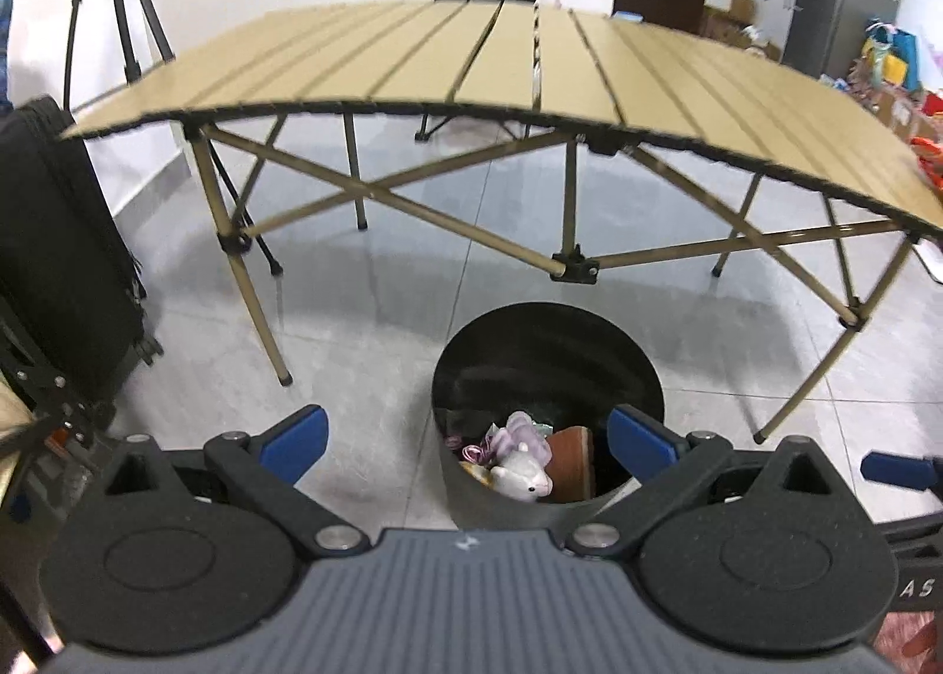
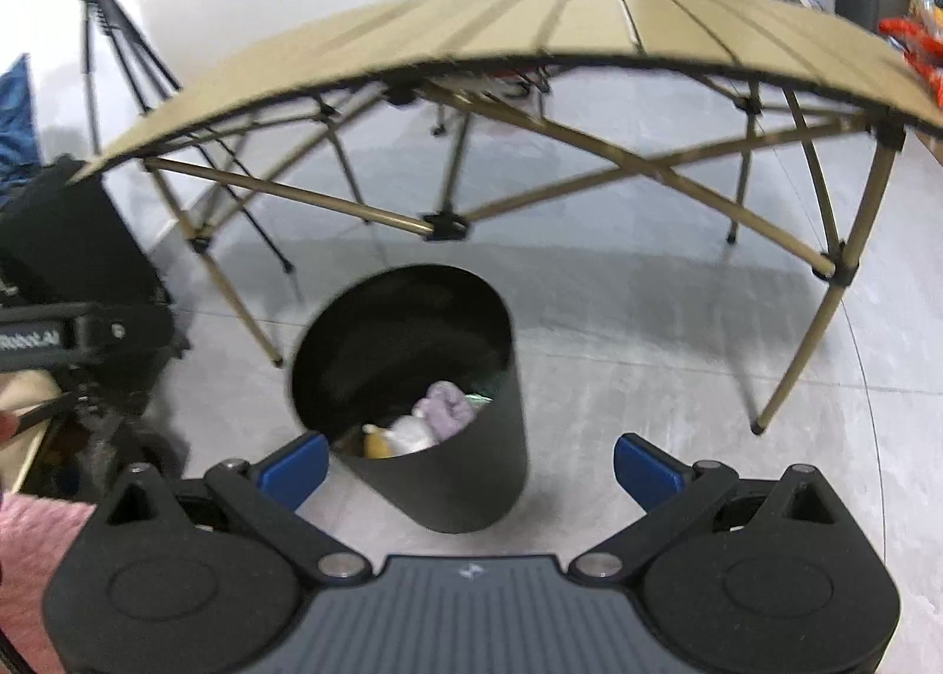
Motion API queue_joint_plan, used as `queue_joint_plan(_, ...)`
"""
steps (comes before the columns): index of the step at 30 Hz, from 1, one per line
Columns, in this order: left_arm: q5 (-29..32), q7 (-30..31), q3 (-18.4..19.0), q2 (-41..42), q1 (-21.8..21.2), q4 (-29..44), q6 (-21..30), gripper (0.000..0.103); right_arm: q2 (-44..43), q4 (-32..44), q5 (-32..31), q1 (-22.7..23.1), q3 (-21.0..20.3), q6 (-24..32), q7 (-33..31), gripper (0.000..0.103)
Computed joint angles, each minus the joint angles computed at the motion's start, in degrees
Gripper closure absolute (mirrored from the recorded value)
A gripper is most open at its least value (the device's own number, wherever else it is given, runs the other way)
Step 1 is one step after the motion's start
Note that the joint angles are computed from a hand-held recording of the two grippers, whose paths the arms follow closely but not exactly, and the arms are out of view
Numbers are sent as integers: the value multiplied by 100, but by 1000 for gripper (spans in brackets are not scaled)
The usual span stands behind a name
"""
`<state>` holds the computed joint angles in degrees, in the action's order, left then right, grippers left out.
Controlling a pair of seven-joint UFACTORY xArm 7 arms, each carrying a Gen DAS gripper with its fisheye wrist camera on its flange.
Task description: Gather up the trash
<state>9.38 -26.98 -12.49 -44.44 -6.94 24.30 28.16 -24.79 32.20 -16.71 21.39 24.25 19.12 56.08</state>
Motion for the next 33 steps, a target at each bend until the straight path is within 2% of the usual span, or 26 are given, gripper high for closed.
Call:
queue_joint_plan(4, -192, 327, 297, -1095, -352, -309, 466, 0, -610, 85, 5, 164, 300, 548, 210, 0)
queue_joint_plan(14, -676, 860, 382, -3324, -721, -649, 1737, 0, -1364, 746, -47, 589, 969, 2405, 453, 0)
queue_joint_plan(18, -836, 953, 344, -3816, -763, -662, 2189, 0, -1576, 758, 5, 788, 1046, 2536, 504, 0)
queue_joint_plan(25, -1049, 1064, 254, -4423, -817, -697, 2795, 0, -1753, 935, -78, 786, 1292, 2788, 590, 0)
queue_joint_plan(33, -1143, 1130, 197, -4661, -759, -686, 2916, 0, -1963, 957, -50, 739, 1366, 2845, 627, 0)
